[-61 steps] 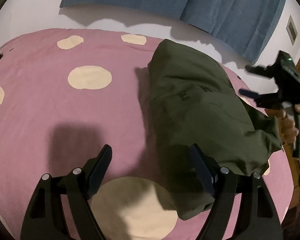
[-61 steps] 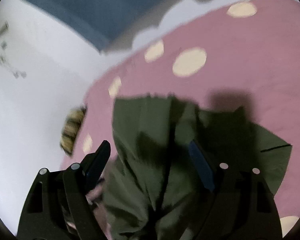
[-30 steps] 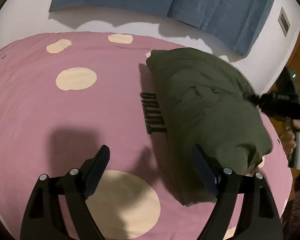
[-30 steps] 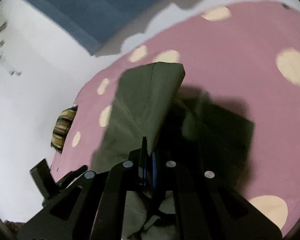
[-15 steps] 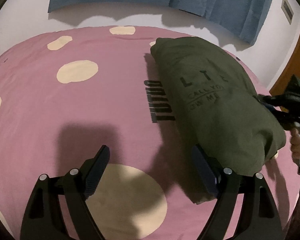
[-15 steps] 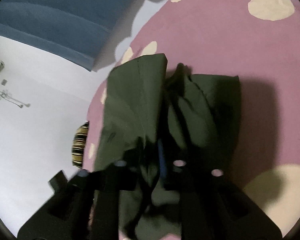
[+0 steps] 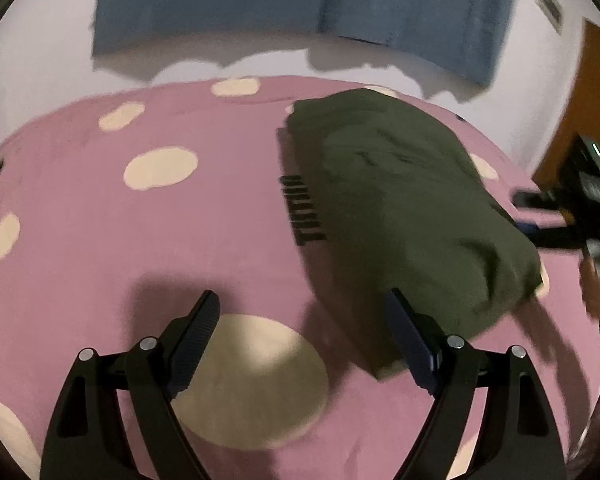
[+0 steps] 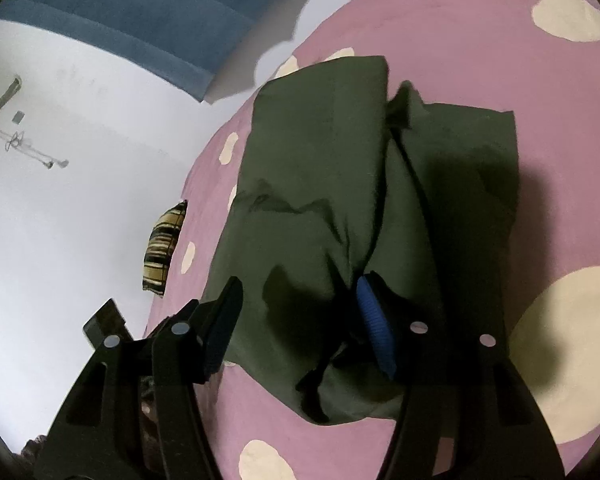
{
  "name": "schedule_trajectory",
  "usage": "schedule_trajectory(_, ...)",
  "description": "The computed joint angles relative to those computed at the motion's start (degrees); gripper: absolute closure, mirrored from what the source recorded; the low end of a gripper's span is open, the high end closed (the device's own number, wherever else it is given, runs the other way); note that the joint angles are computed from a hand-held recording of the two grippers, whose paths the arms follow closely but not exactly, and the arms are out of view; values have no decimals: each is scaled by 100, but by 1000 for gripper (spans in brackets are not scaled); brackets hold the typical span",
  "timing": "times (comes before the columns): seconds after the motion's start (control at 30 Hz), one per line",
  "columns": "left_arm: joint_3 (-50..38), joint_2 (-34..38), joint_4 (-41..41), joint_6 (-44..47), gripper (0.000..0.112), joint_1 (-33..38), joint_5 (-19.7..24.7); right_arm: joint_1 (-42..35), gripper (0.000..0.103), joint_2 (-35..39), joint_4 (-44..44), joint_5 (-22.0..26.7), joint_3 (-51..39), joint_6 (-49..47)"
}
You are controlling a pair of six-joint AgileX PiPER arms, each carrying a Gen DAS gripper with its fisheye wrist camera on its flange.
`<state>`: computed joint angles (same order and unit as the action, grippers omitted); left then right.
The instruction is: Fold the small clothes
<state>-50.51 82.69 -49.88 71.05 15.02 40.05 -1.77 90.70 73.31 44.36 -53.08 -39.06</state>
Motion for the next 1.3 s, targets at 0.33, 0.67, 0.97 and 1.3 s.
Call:
schedule_trajectory(0.33,416,-415,-157,356,29,-19,-291,-144,44,19,59,15,12,-41)
schedule_trajectory(0.67,672,-203,24,340,29,-669,-910,215,95,173,-437,-179,-246,212)
schedule_trajectory(0.97,523,-66,138,57,25,-1043,-878,-148,99,-1151,-889,-580,414,338)
schedule_trajectory(1.3,119,714,591,-604,24,-1003,-487,-1258,103,135,1825,194,1733,-2568)
